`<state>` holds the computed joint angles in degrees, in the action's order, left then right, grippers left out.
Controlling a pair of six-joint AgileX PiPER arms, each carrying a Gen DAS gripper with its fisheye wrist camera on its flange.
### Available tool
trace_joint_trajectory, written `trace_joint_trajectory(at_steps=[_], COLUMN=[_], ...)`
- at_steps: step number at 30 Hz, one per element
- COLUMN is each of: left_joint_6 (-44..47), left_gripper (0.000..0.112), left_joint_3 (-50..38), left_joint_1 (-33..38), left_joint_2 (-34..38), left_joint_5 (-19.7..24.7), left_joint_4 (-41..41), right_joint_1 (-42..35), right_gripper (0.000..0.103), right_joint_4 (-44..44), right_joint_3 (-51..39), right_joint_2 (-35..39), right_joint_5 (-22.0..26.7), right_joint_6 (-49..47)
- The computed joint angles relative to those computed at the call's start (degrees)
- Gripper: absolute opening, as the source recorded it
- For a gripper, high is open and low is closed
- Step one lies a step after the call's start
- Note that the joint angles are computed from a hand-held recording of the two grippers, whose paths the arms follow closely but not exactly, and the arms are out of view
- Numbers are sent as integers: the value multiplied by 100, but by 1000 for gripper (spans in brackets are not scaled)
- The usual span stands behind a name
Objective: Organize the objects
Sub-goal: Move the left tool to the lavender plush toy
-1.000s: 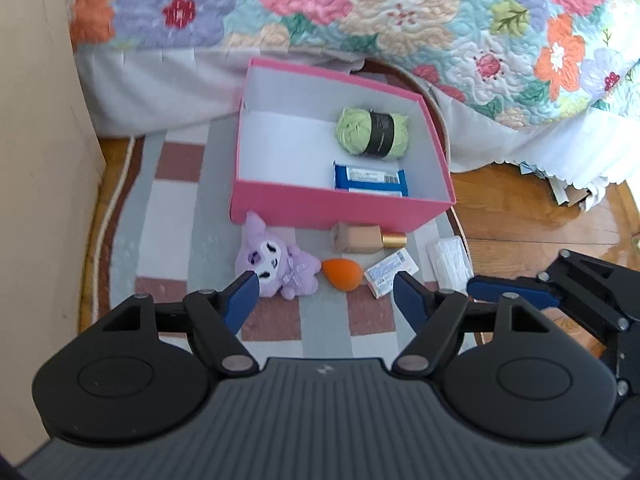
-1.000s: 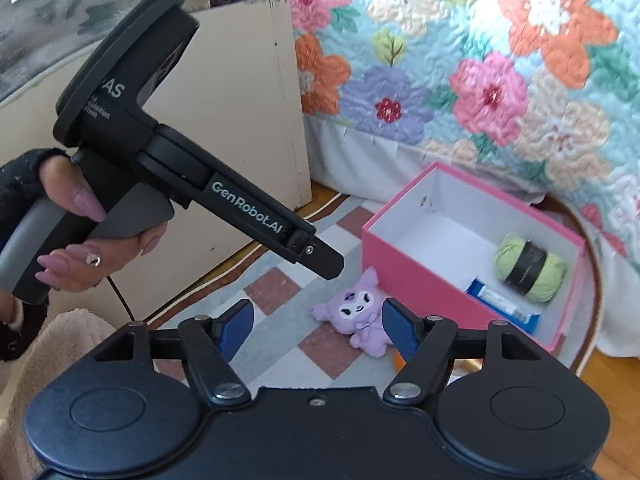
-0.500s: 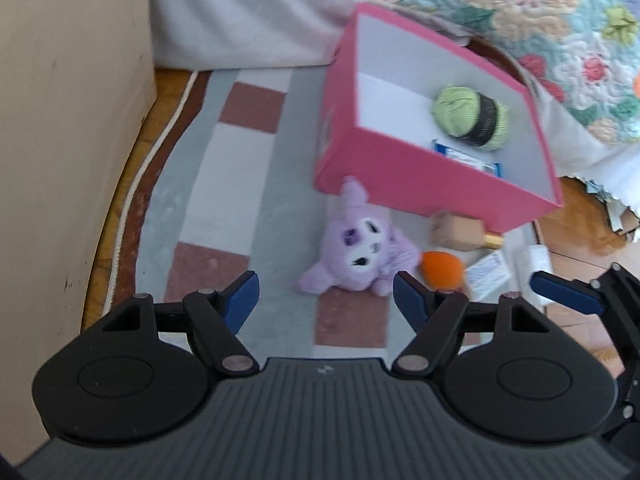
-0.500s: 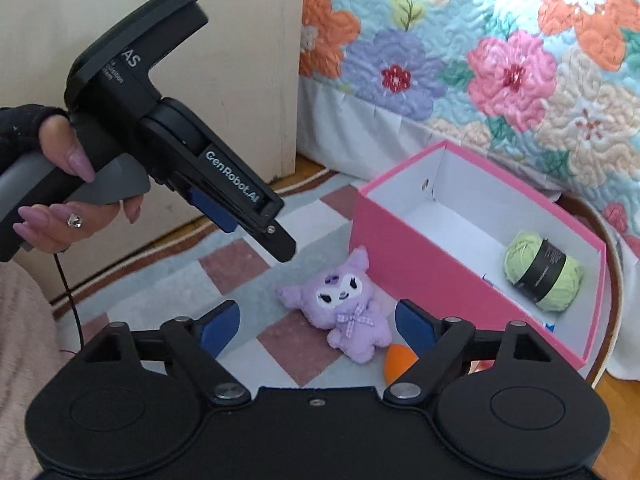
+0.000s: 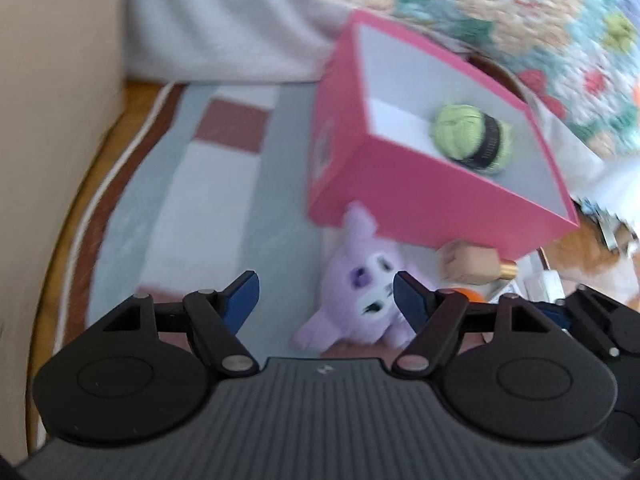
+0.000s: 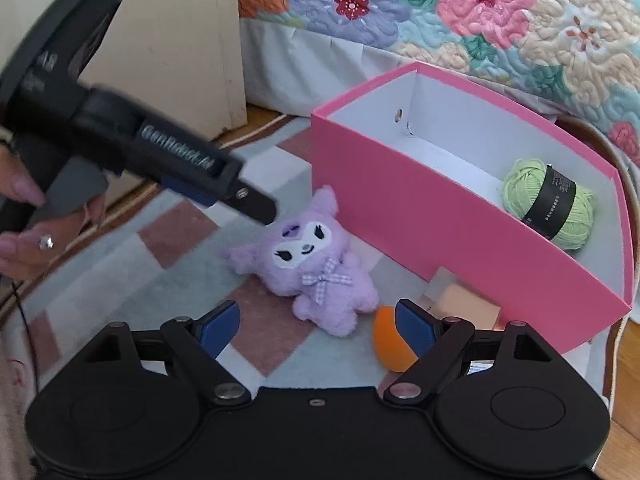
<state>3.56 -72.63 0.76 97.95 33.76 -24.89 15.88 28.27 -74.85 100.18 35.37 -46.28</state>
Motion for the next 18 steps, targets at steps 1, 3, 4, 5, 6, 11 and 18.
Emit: trace_joint_trajectory(at_steps=[1,3,4,5,6,11,18], left_joint_6=[81,179,215,208,193,85,779], left_gripper=[73,73,73,73,73,73,50], left_joint_3=[-5,-108,-168,-220,-250,-265,-27], left_joint_1=[-78,-196,-230,-267,-298,-435,-248], left_joint_2=[32,168,254,342,412,669,577], left_joint_5=[-137,-173,-136,-110,-106,-87,-148], left_joint_4=[43,95,80,94,128,304,-717], right_joint_1=[-1,-19,-23,-32,-50,-175,-10], right_gripper=[88,88,88,88,88,88,88], right_joint_4=[17,-32,-65,-74,-31,845,896], right_joint_3=[13,-59,-112,-128,-132,41,-48], right_joint_2=[23,122,178,213,243,379,779], right_joint_5=[8,122,177,210,233,258,-218], right_joint_6=[26,210,298,350,352,-341,-176])
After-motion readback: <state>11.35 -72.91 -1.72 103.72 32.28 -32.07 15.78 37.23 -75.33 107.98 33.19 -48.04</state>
